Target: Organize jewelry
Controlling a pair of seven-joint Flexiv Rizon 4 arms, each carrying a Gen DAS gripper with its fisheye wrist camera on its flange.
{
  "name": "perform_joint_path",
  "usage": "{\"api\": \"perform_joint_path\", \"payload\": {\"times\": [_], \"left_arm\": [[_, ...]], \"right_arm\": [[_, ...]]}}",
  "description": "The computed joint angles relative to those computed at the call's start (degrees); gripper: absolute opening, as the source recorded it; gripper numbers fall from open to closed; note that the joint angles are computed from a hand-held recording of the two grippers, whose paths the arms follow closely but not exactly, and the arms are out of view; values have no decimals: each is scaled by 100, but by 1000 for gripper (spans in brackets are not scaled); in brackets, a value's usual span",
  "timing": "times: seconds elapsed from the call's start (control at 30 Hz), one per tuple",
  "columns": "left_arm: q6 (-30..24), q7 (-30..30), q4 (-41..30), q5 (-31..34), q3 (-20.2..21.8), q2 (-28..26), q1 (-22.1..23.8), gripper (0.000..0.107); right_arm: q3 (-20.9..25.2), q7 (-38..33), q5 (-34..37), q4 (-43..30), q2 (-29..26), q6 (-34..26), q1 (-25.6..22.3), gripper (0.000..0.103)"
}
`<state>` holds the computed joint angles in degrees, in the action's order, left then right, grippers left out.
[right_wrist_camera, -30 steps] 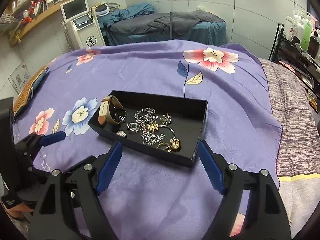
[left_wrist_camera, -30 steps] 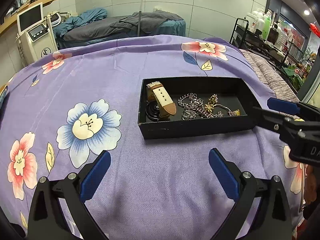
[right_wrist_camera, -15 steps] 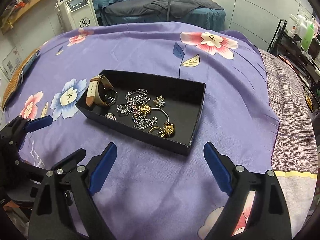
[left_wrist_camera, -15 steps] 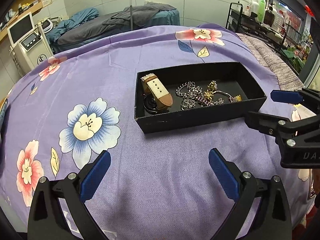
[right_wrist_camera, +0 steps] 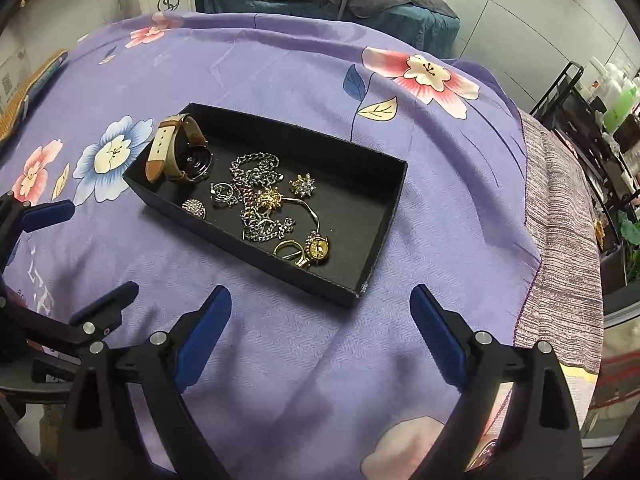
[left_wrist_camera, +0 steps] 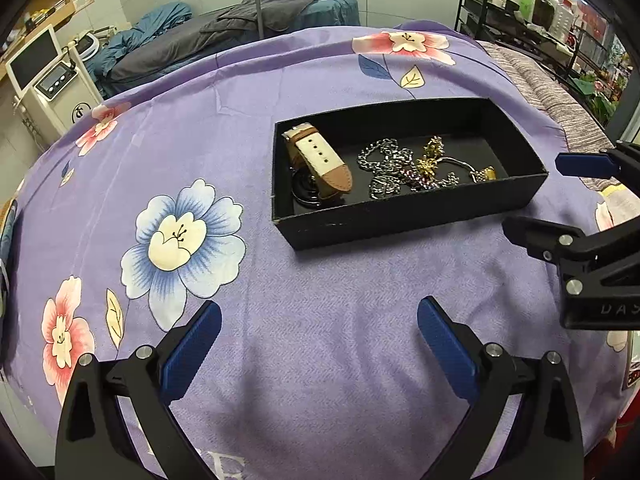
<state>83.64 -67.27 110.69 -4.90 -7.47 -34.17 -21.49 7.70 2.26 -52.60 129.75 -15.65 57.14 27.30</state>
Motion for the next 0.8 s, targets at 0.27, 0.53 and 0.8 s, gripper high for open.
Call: {"api": "perform_joint_path", "payload": {"times": [0.27, 0.53, 0.8], "left_arm": [[109, -47, 17, 20, 87, 24, -68, 97], [-4, -298, -59, 31, 220, 15, -152, 97], [5, -429, -76, 203, 335, 31, -227, 97]], "right_arm": [[13, -55, 57, -25, -30, 12, -2, 91], [-3, -42, 42, -38, -41, 10, 32, 91], [7, -125, 101, -80, -84, -35, 63, 91]]}}
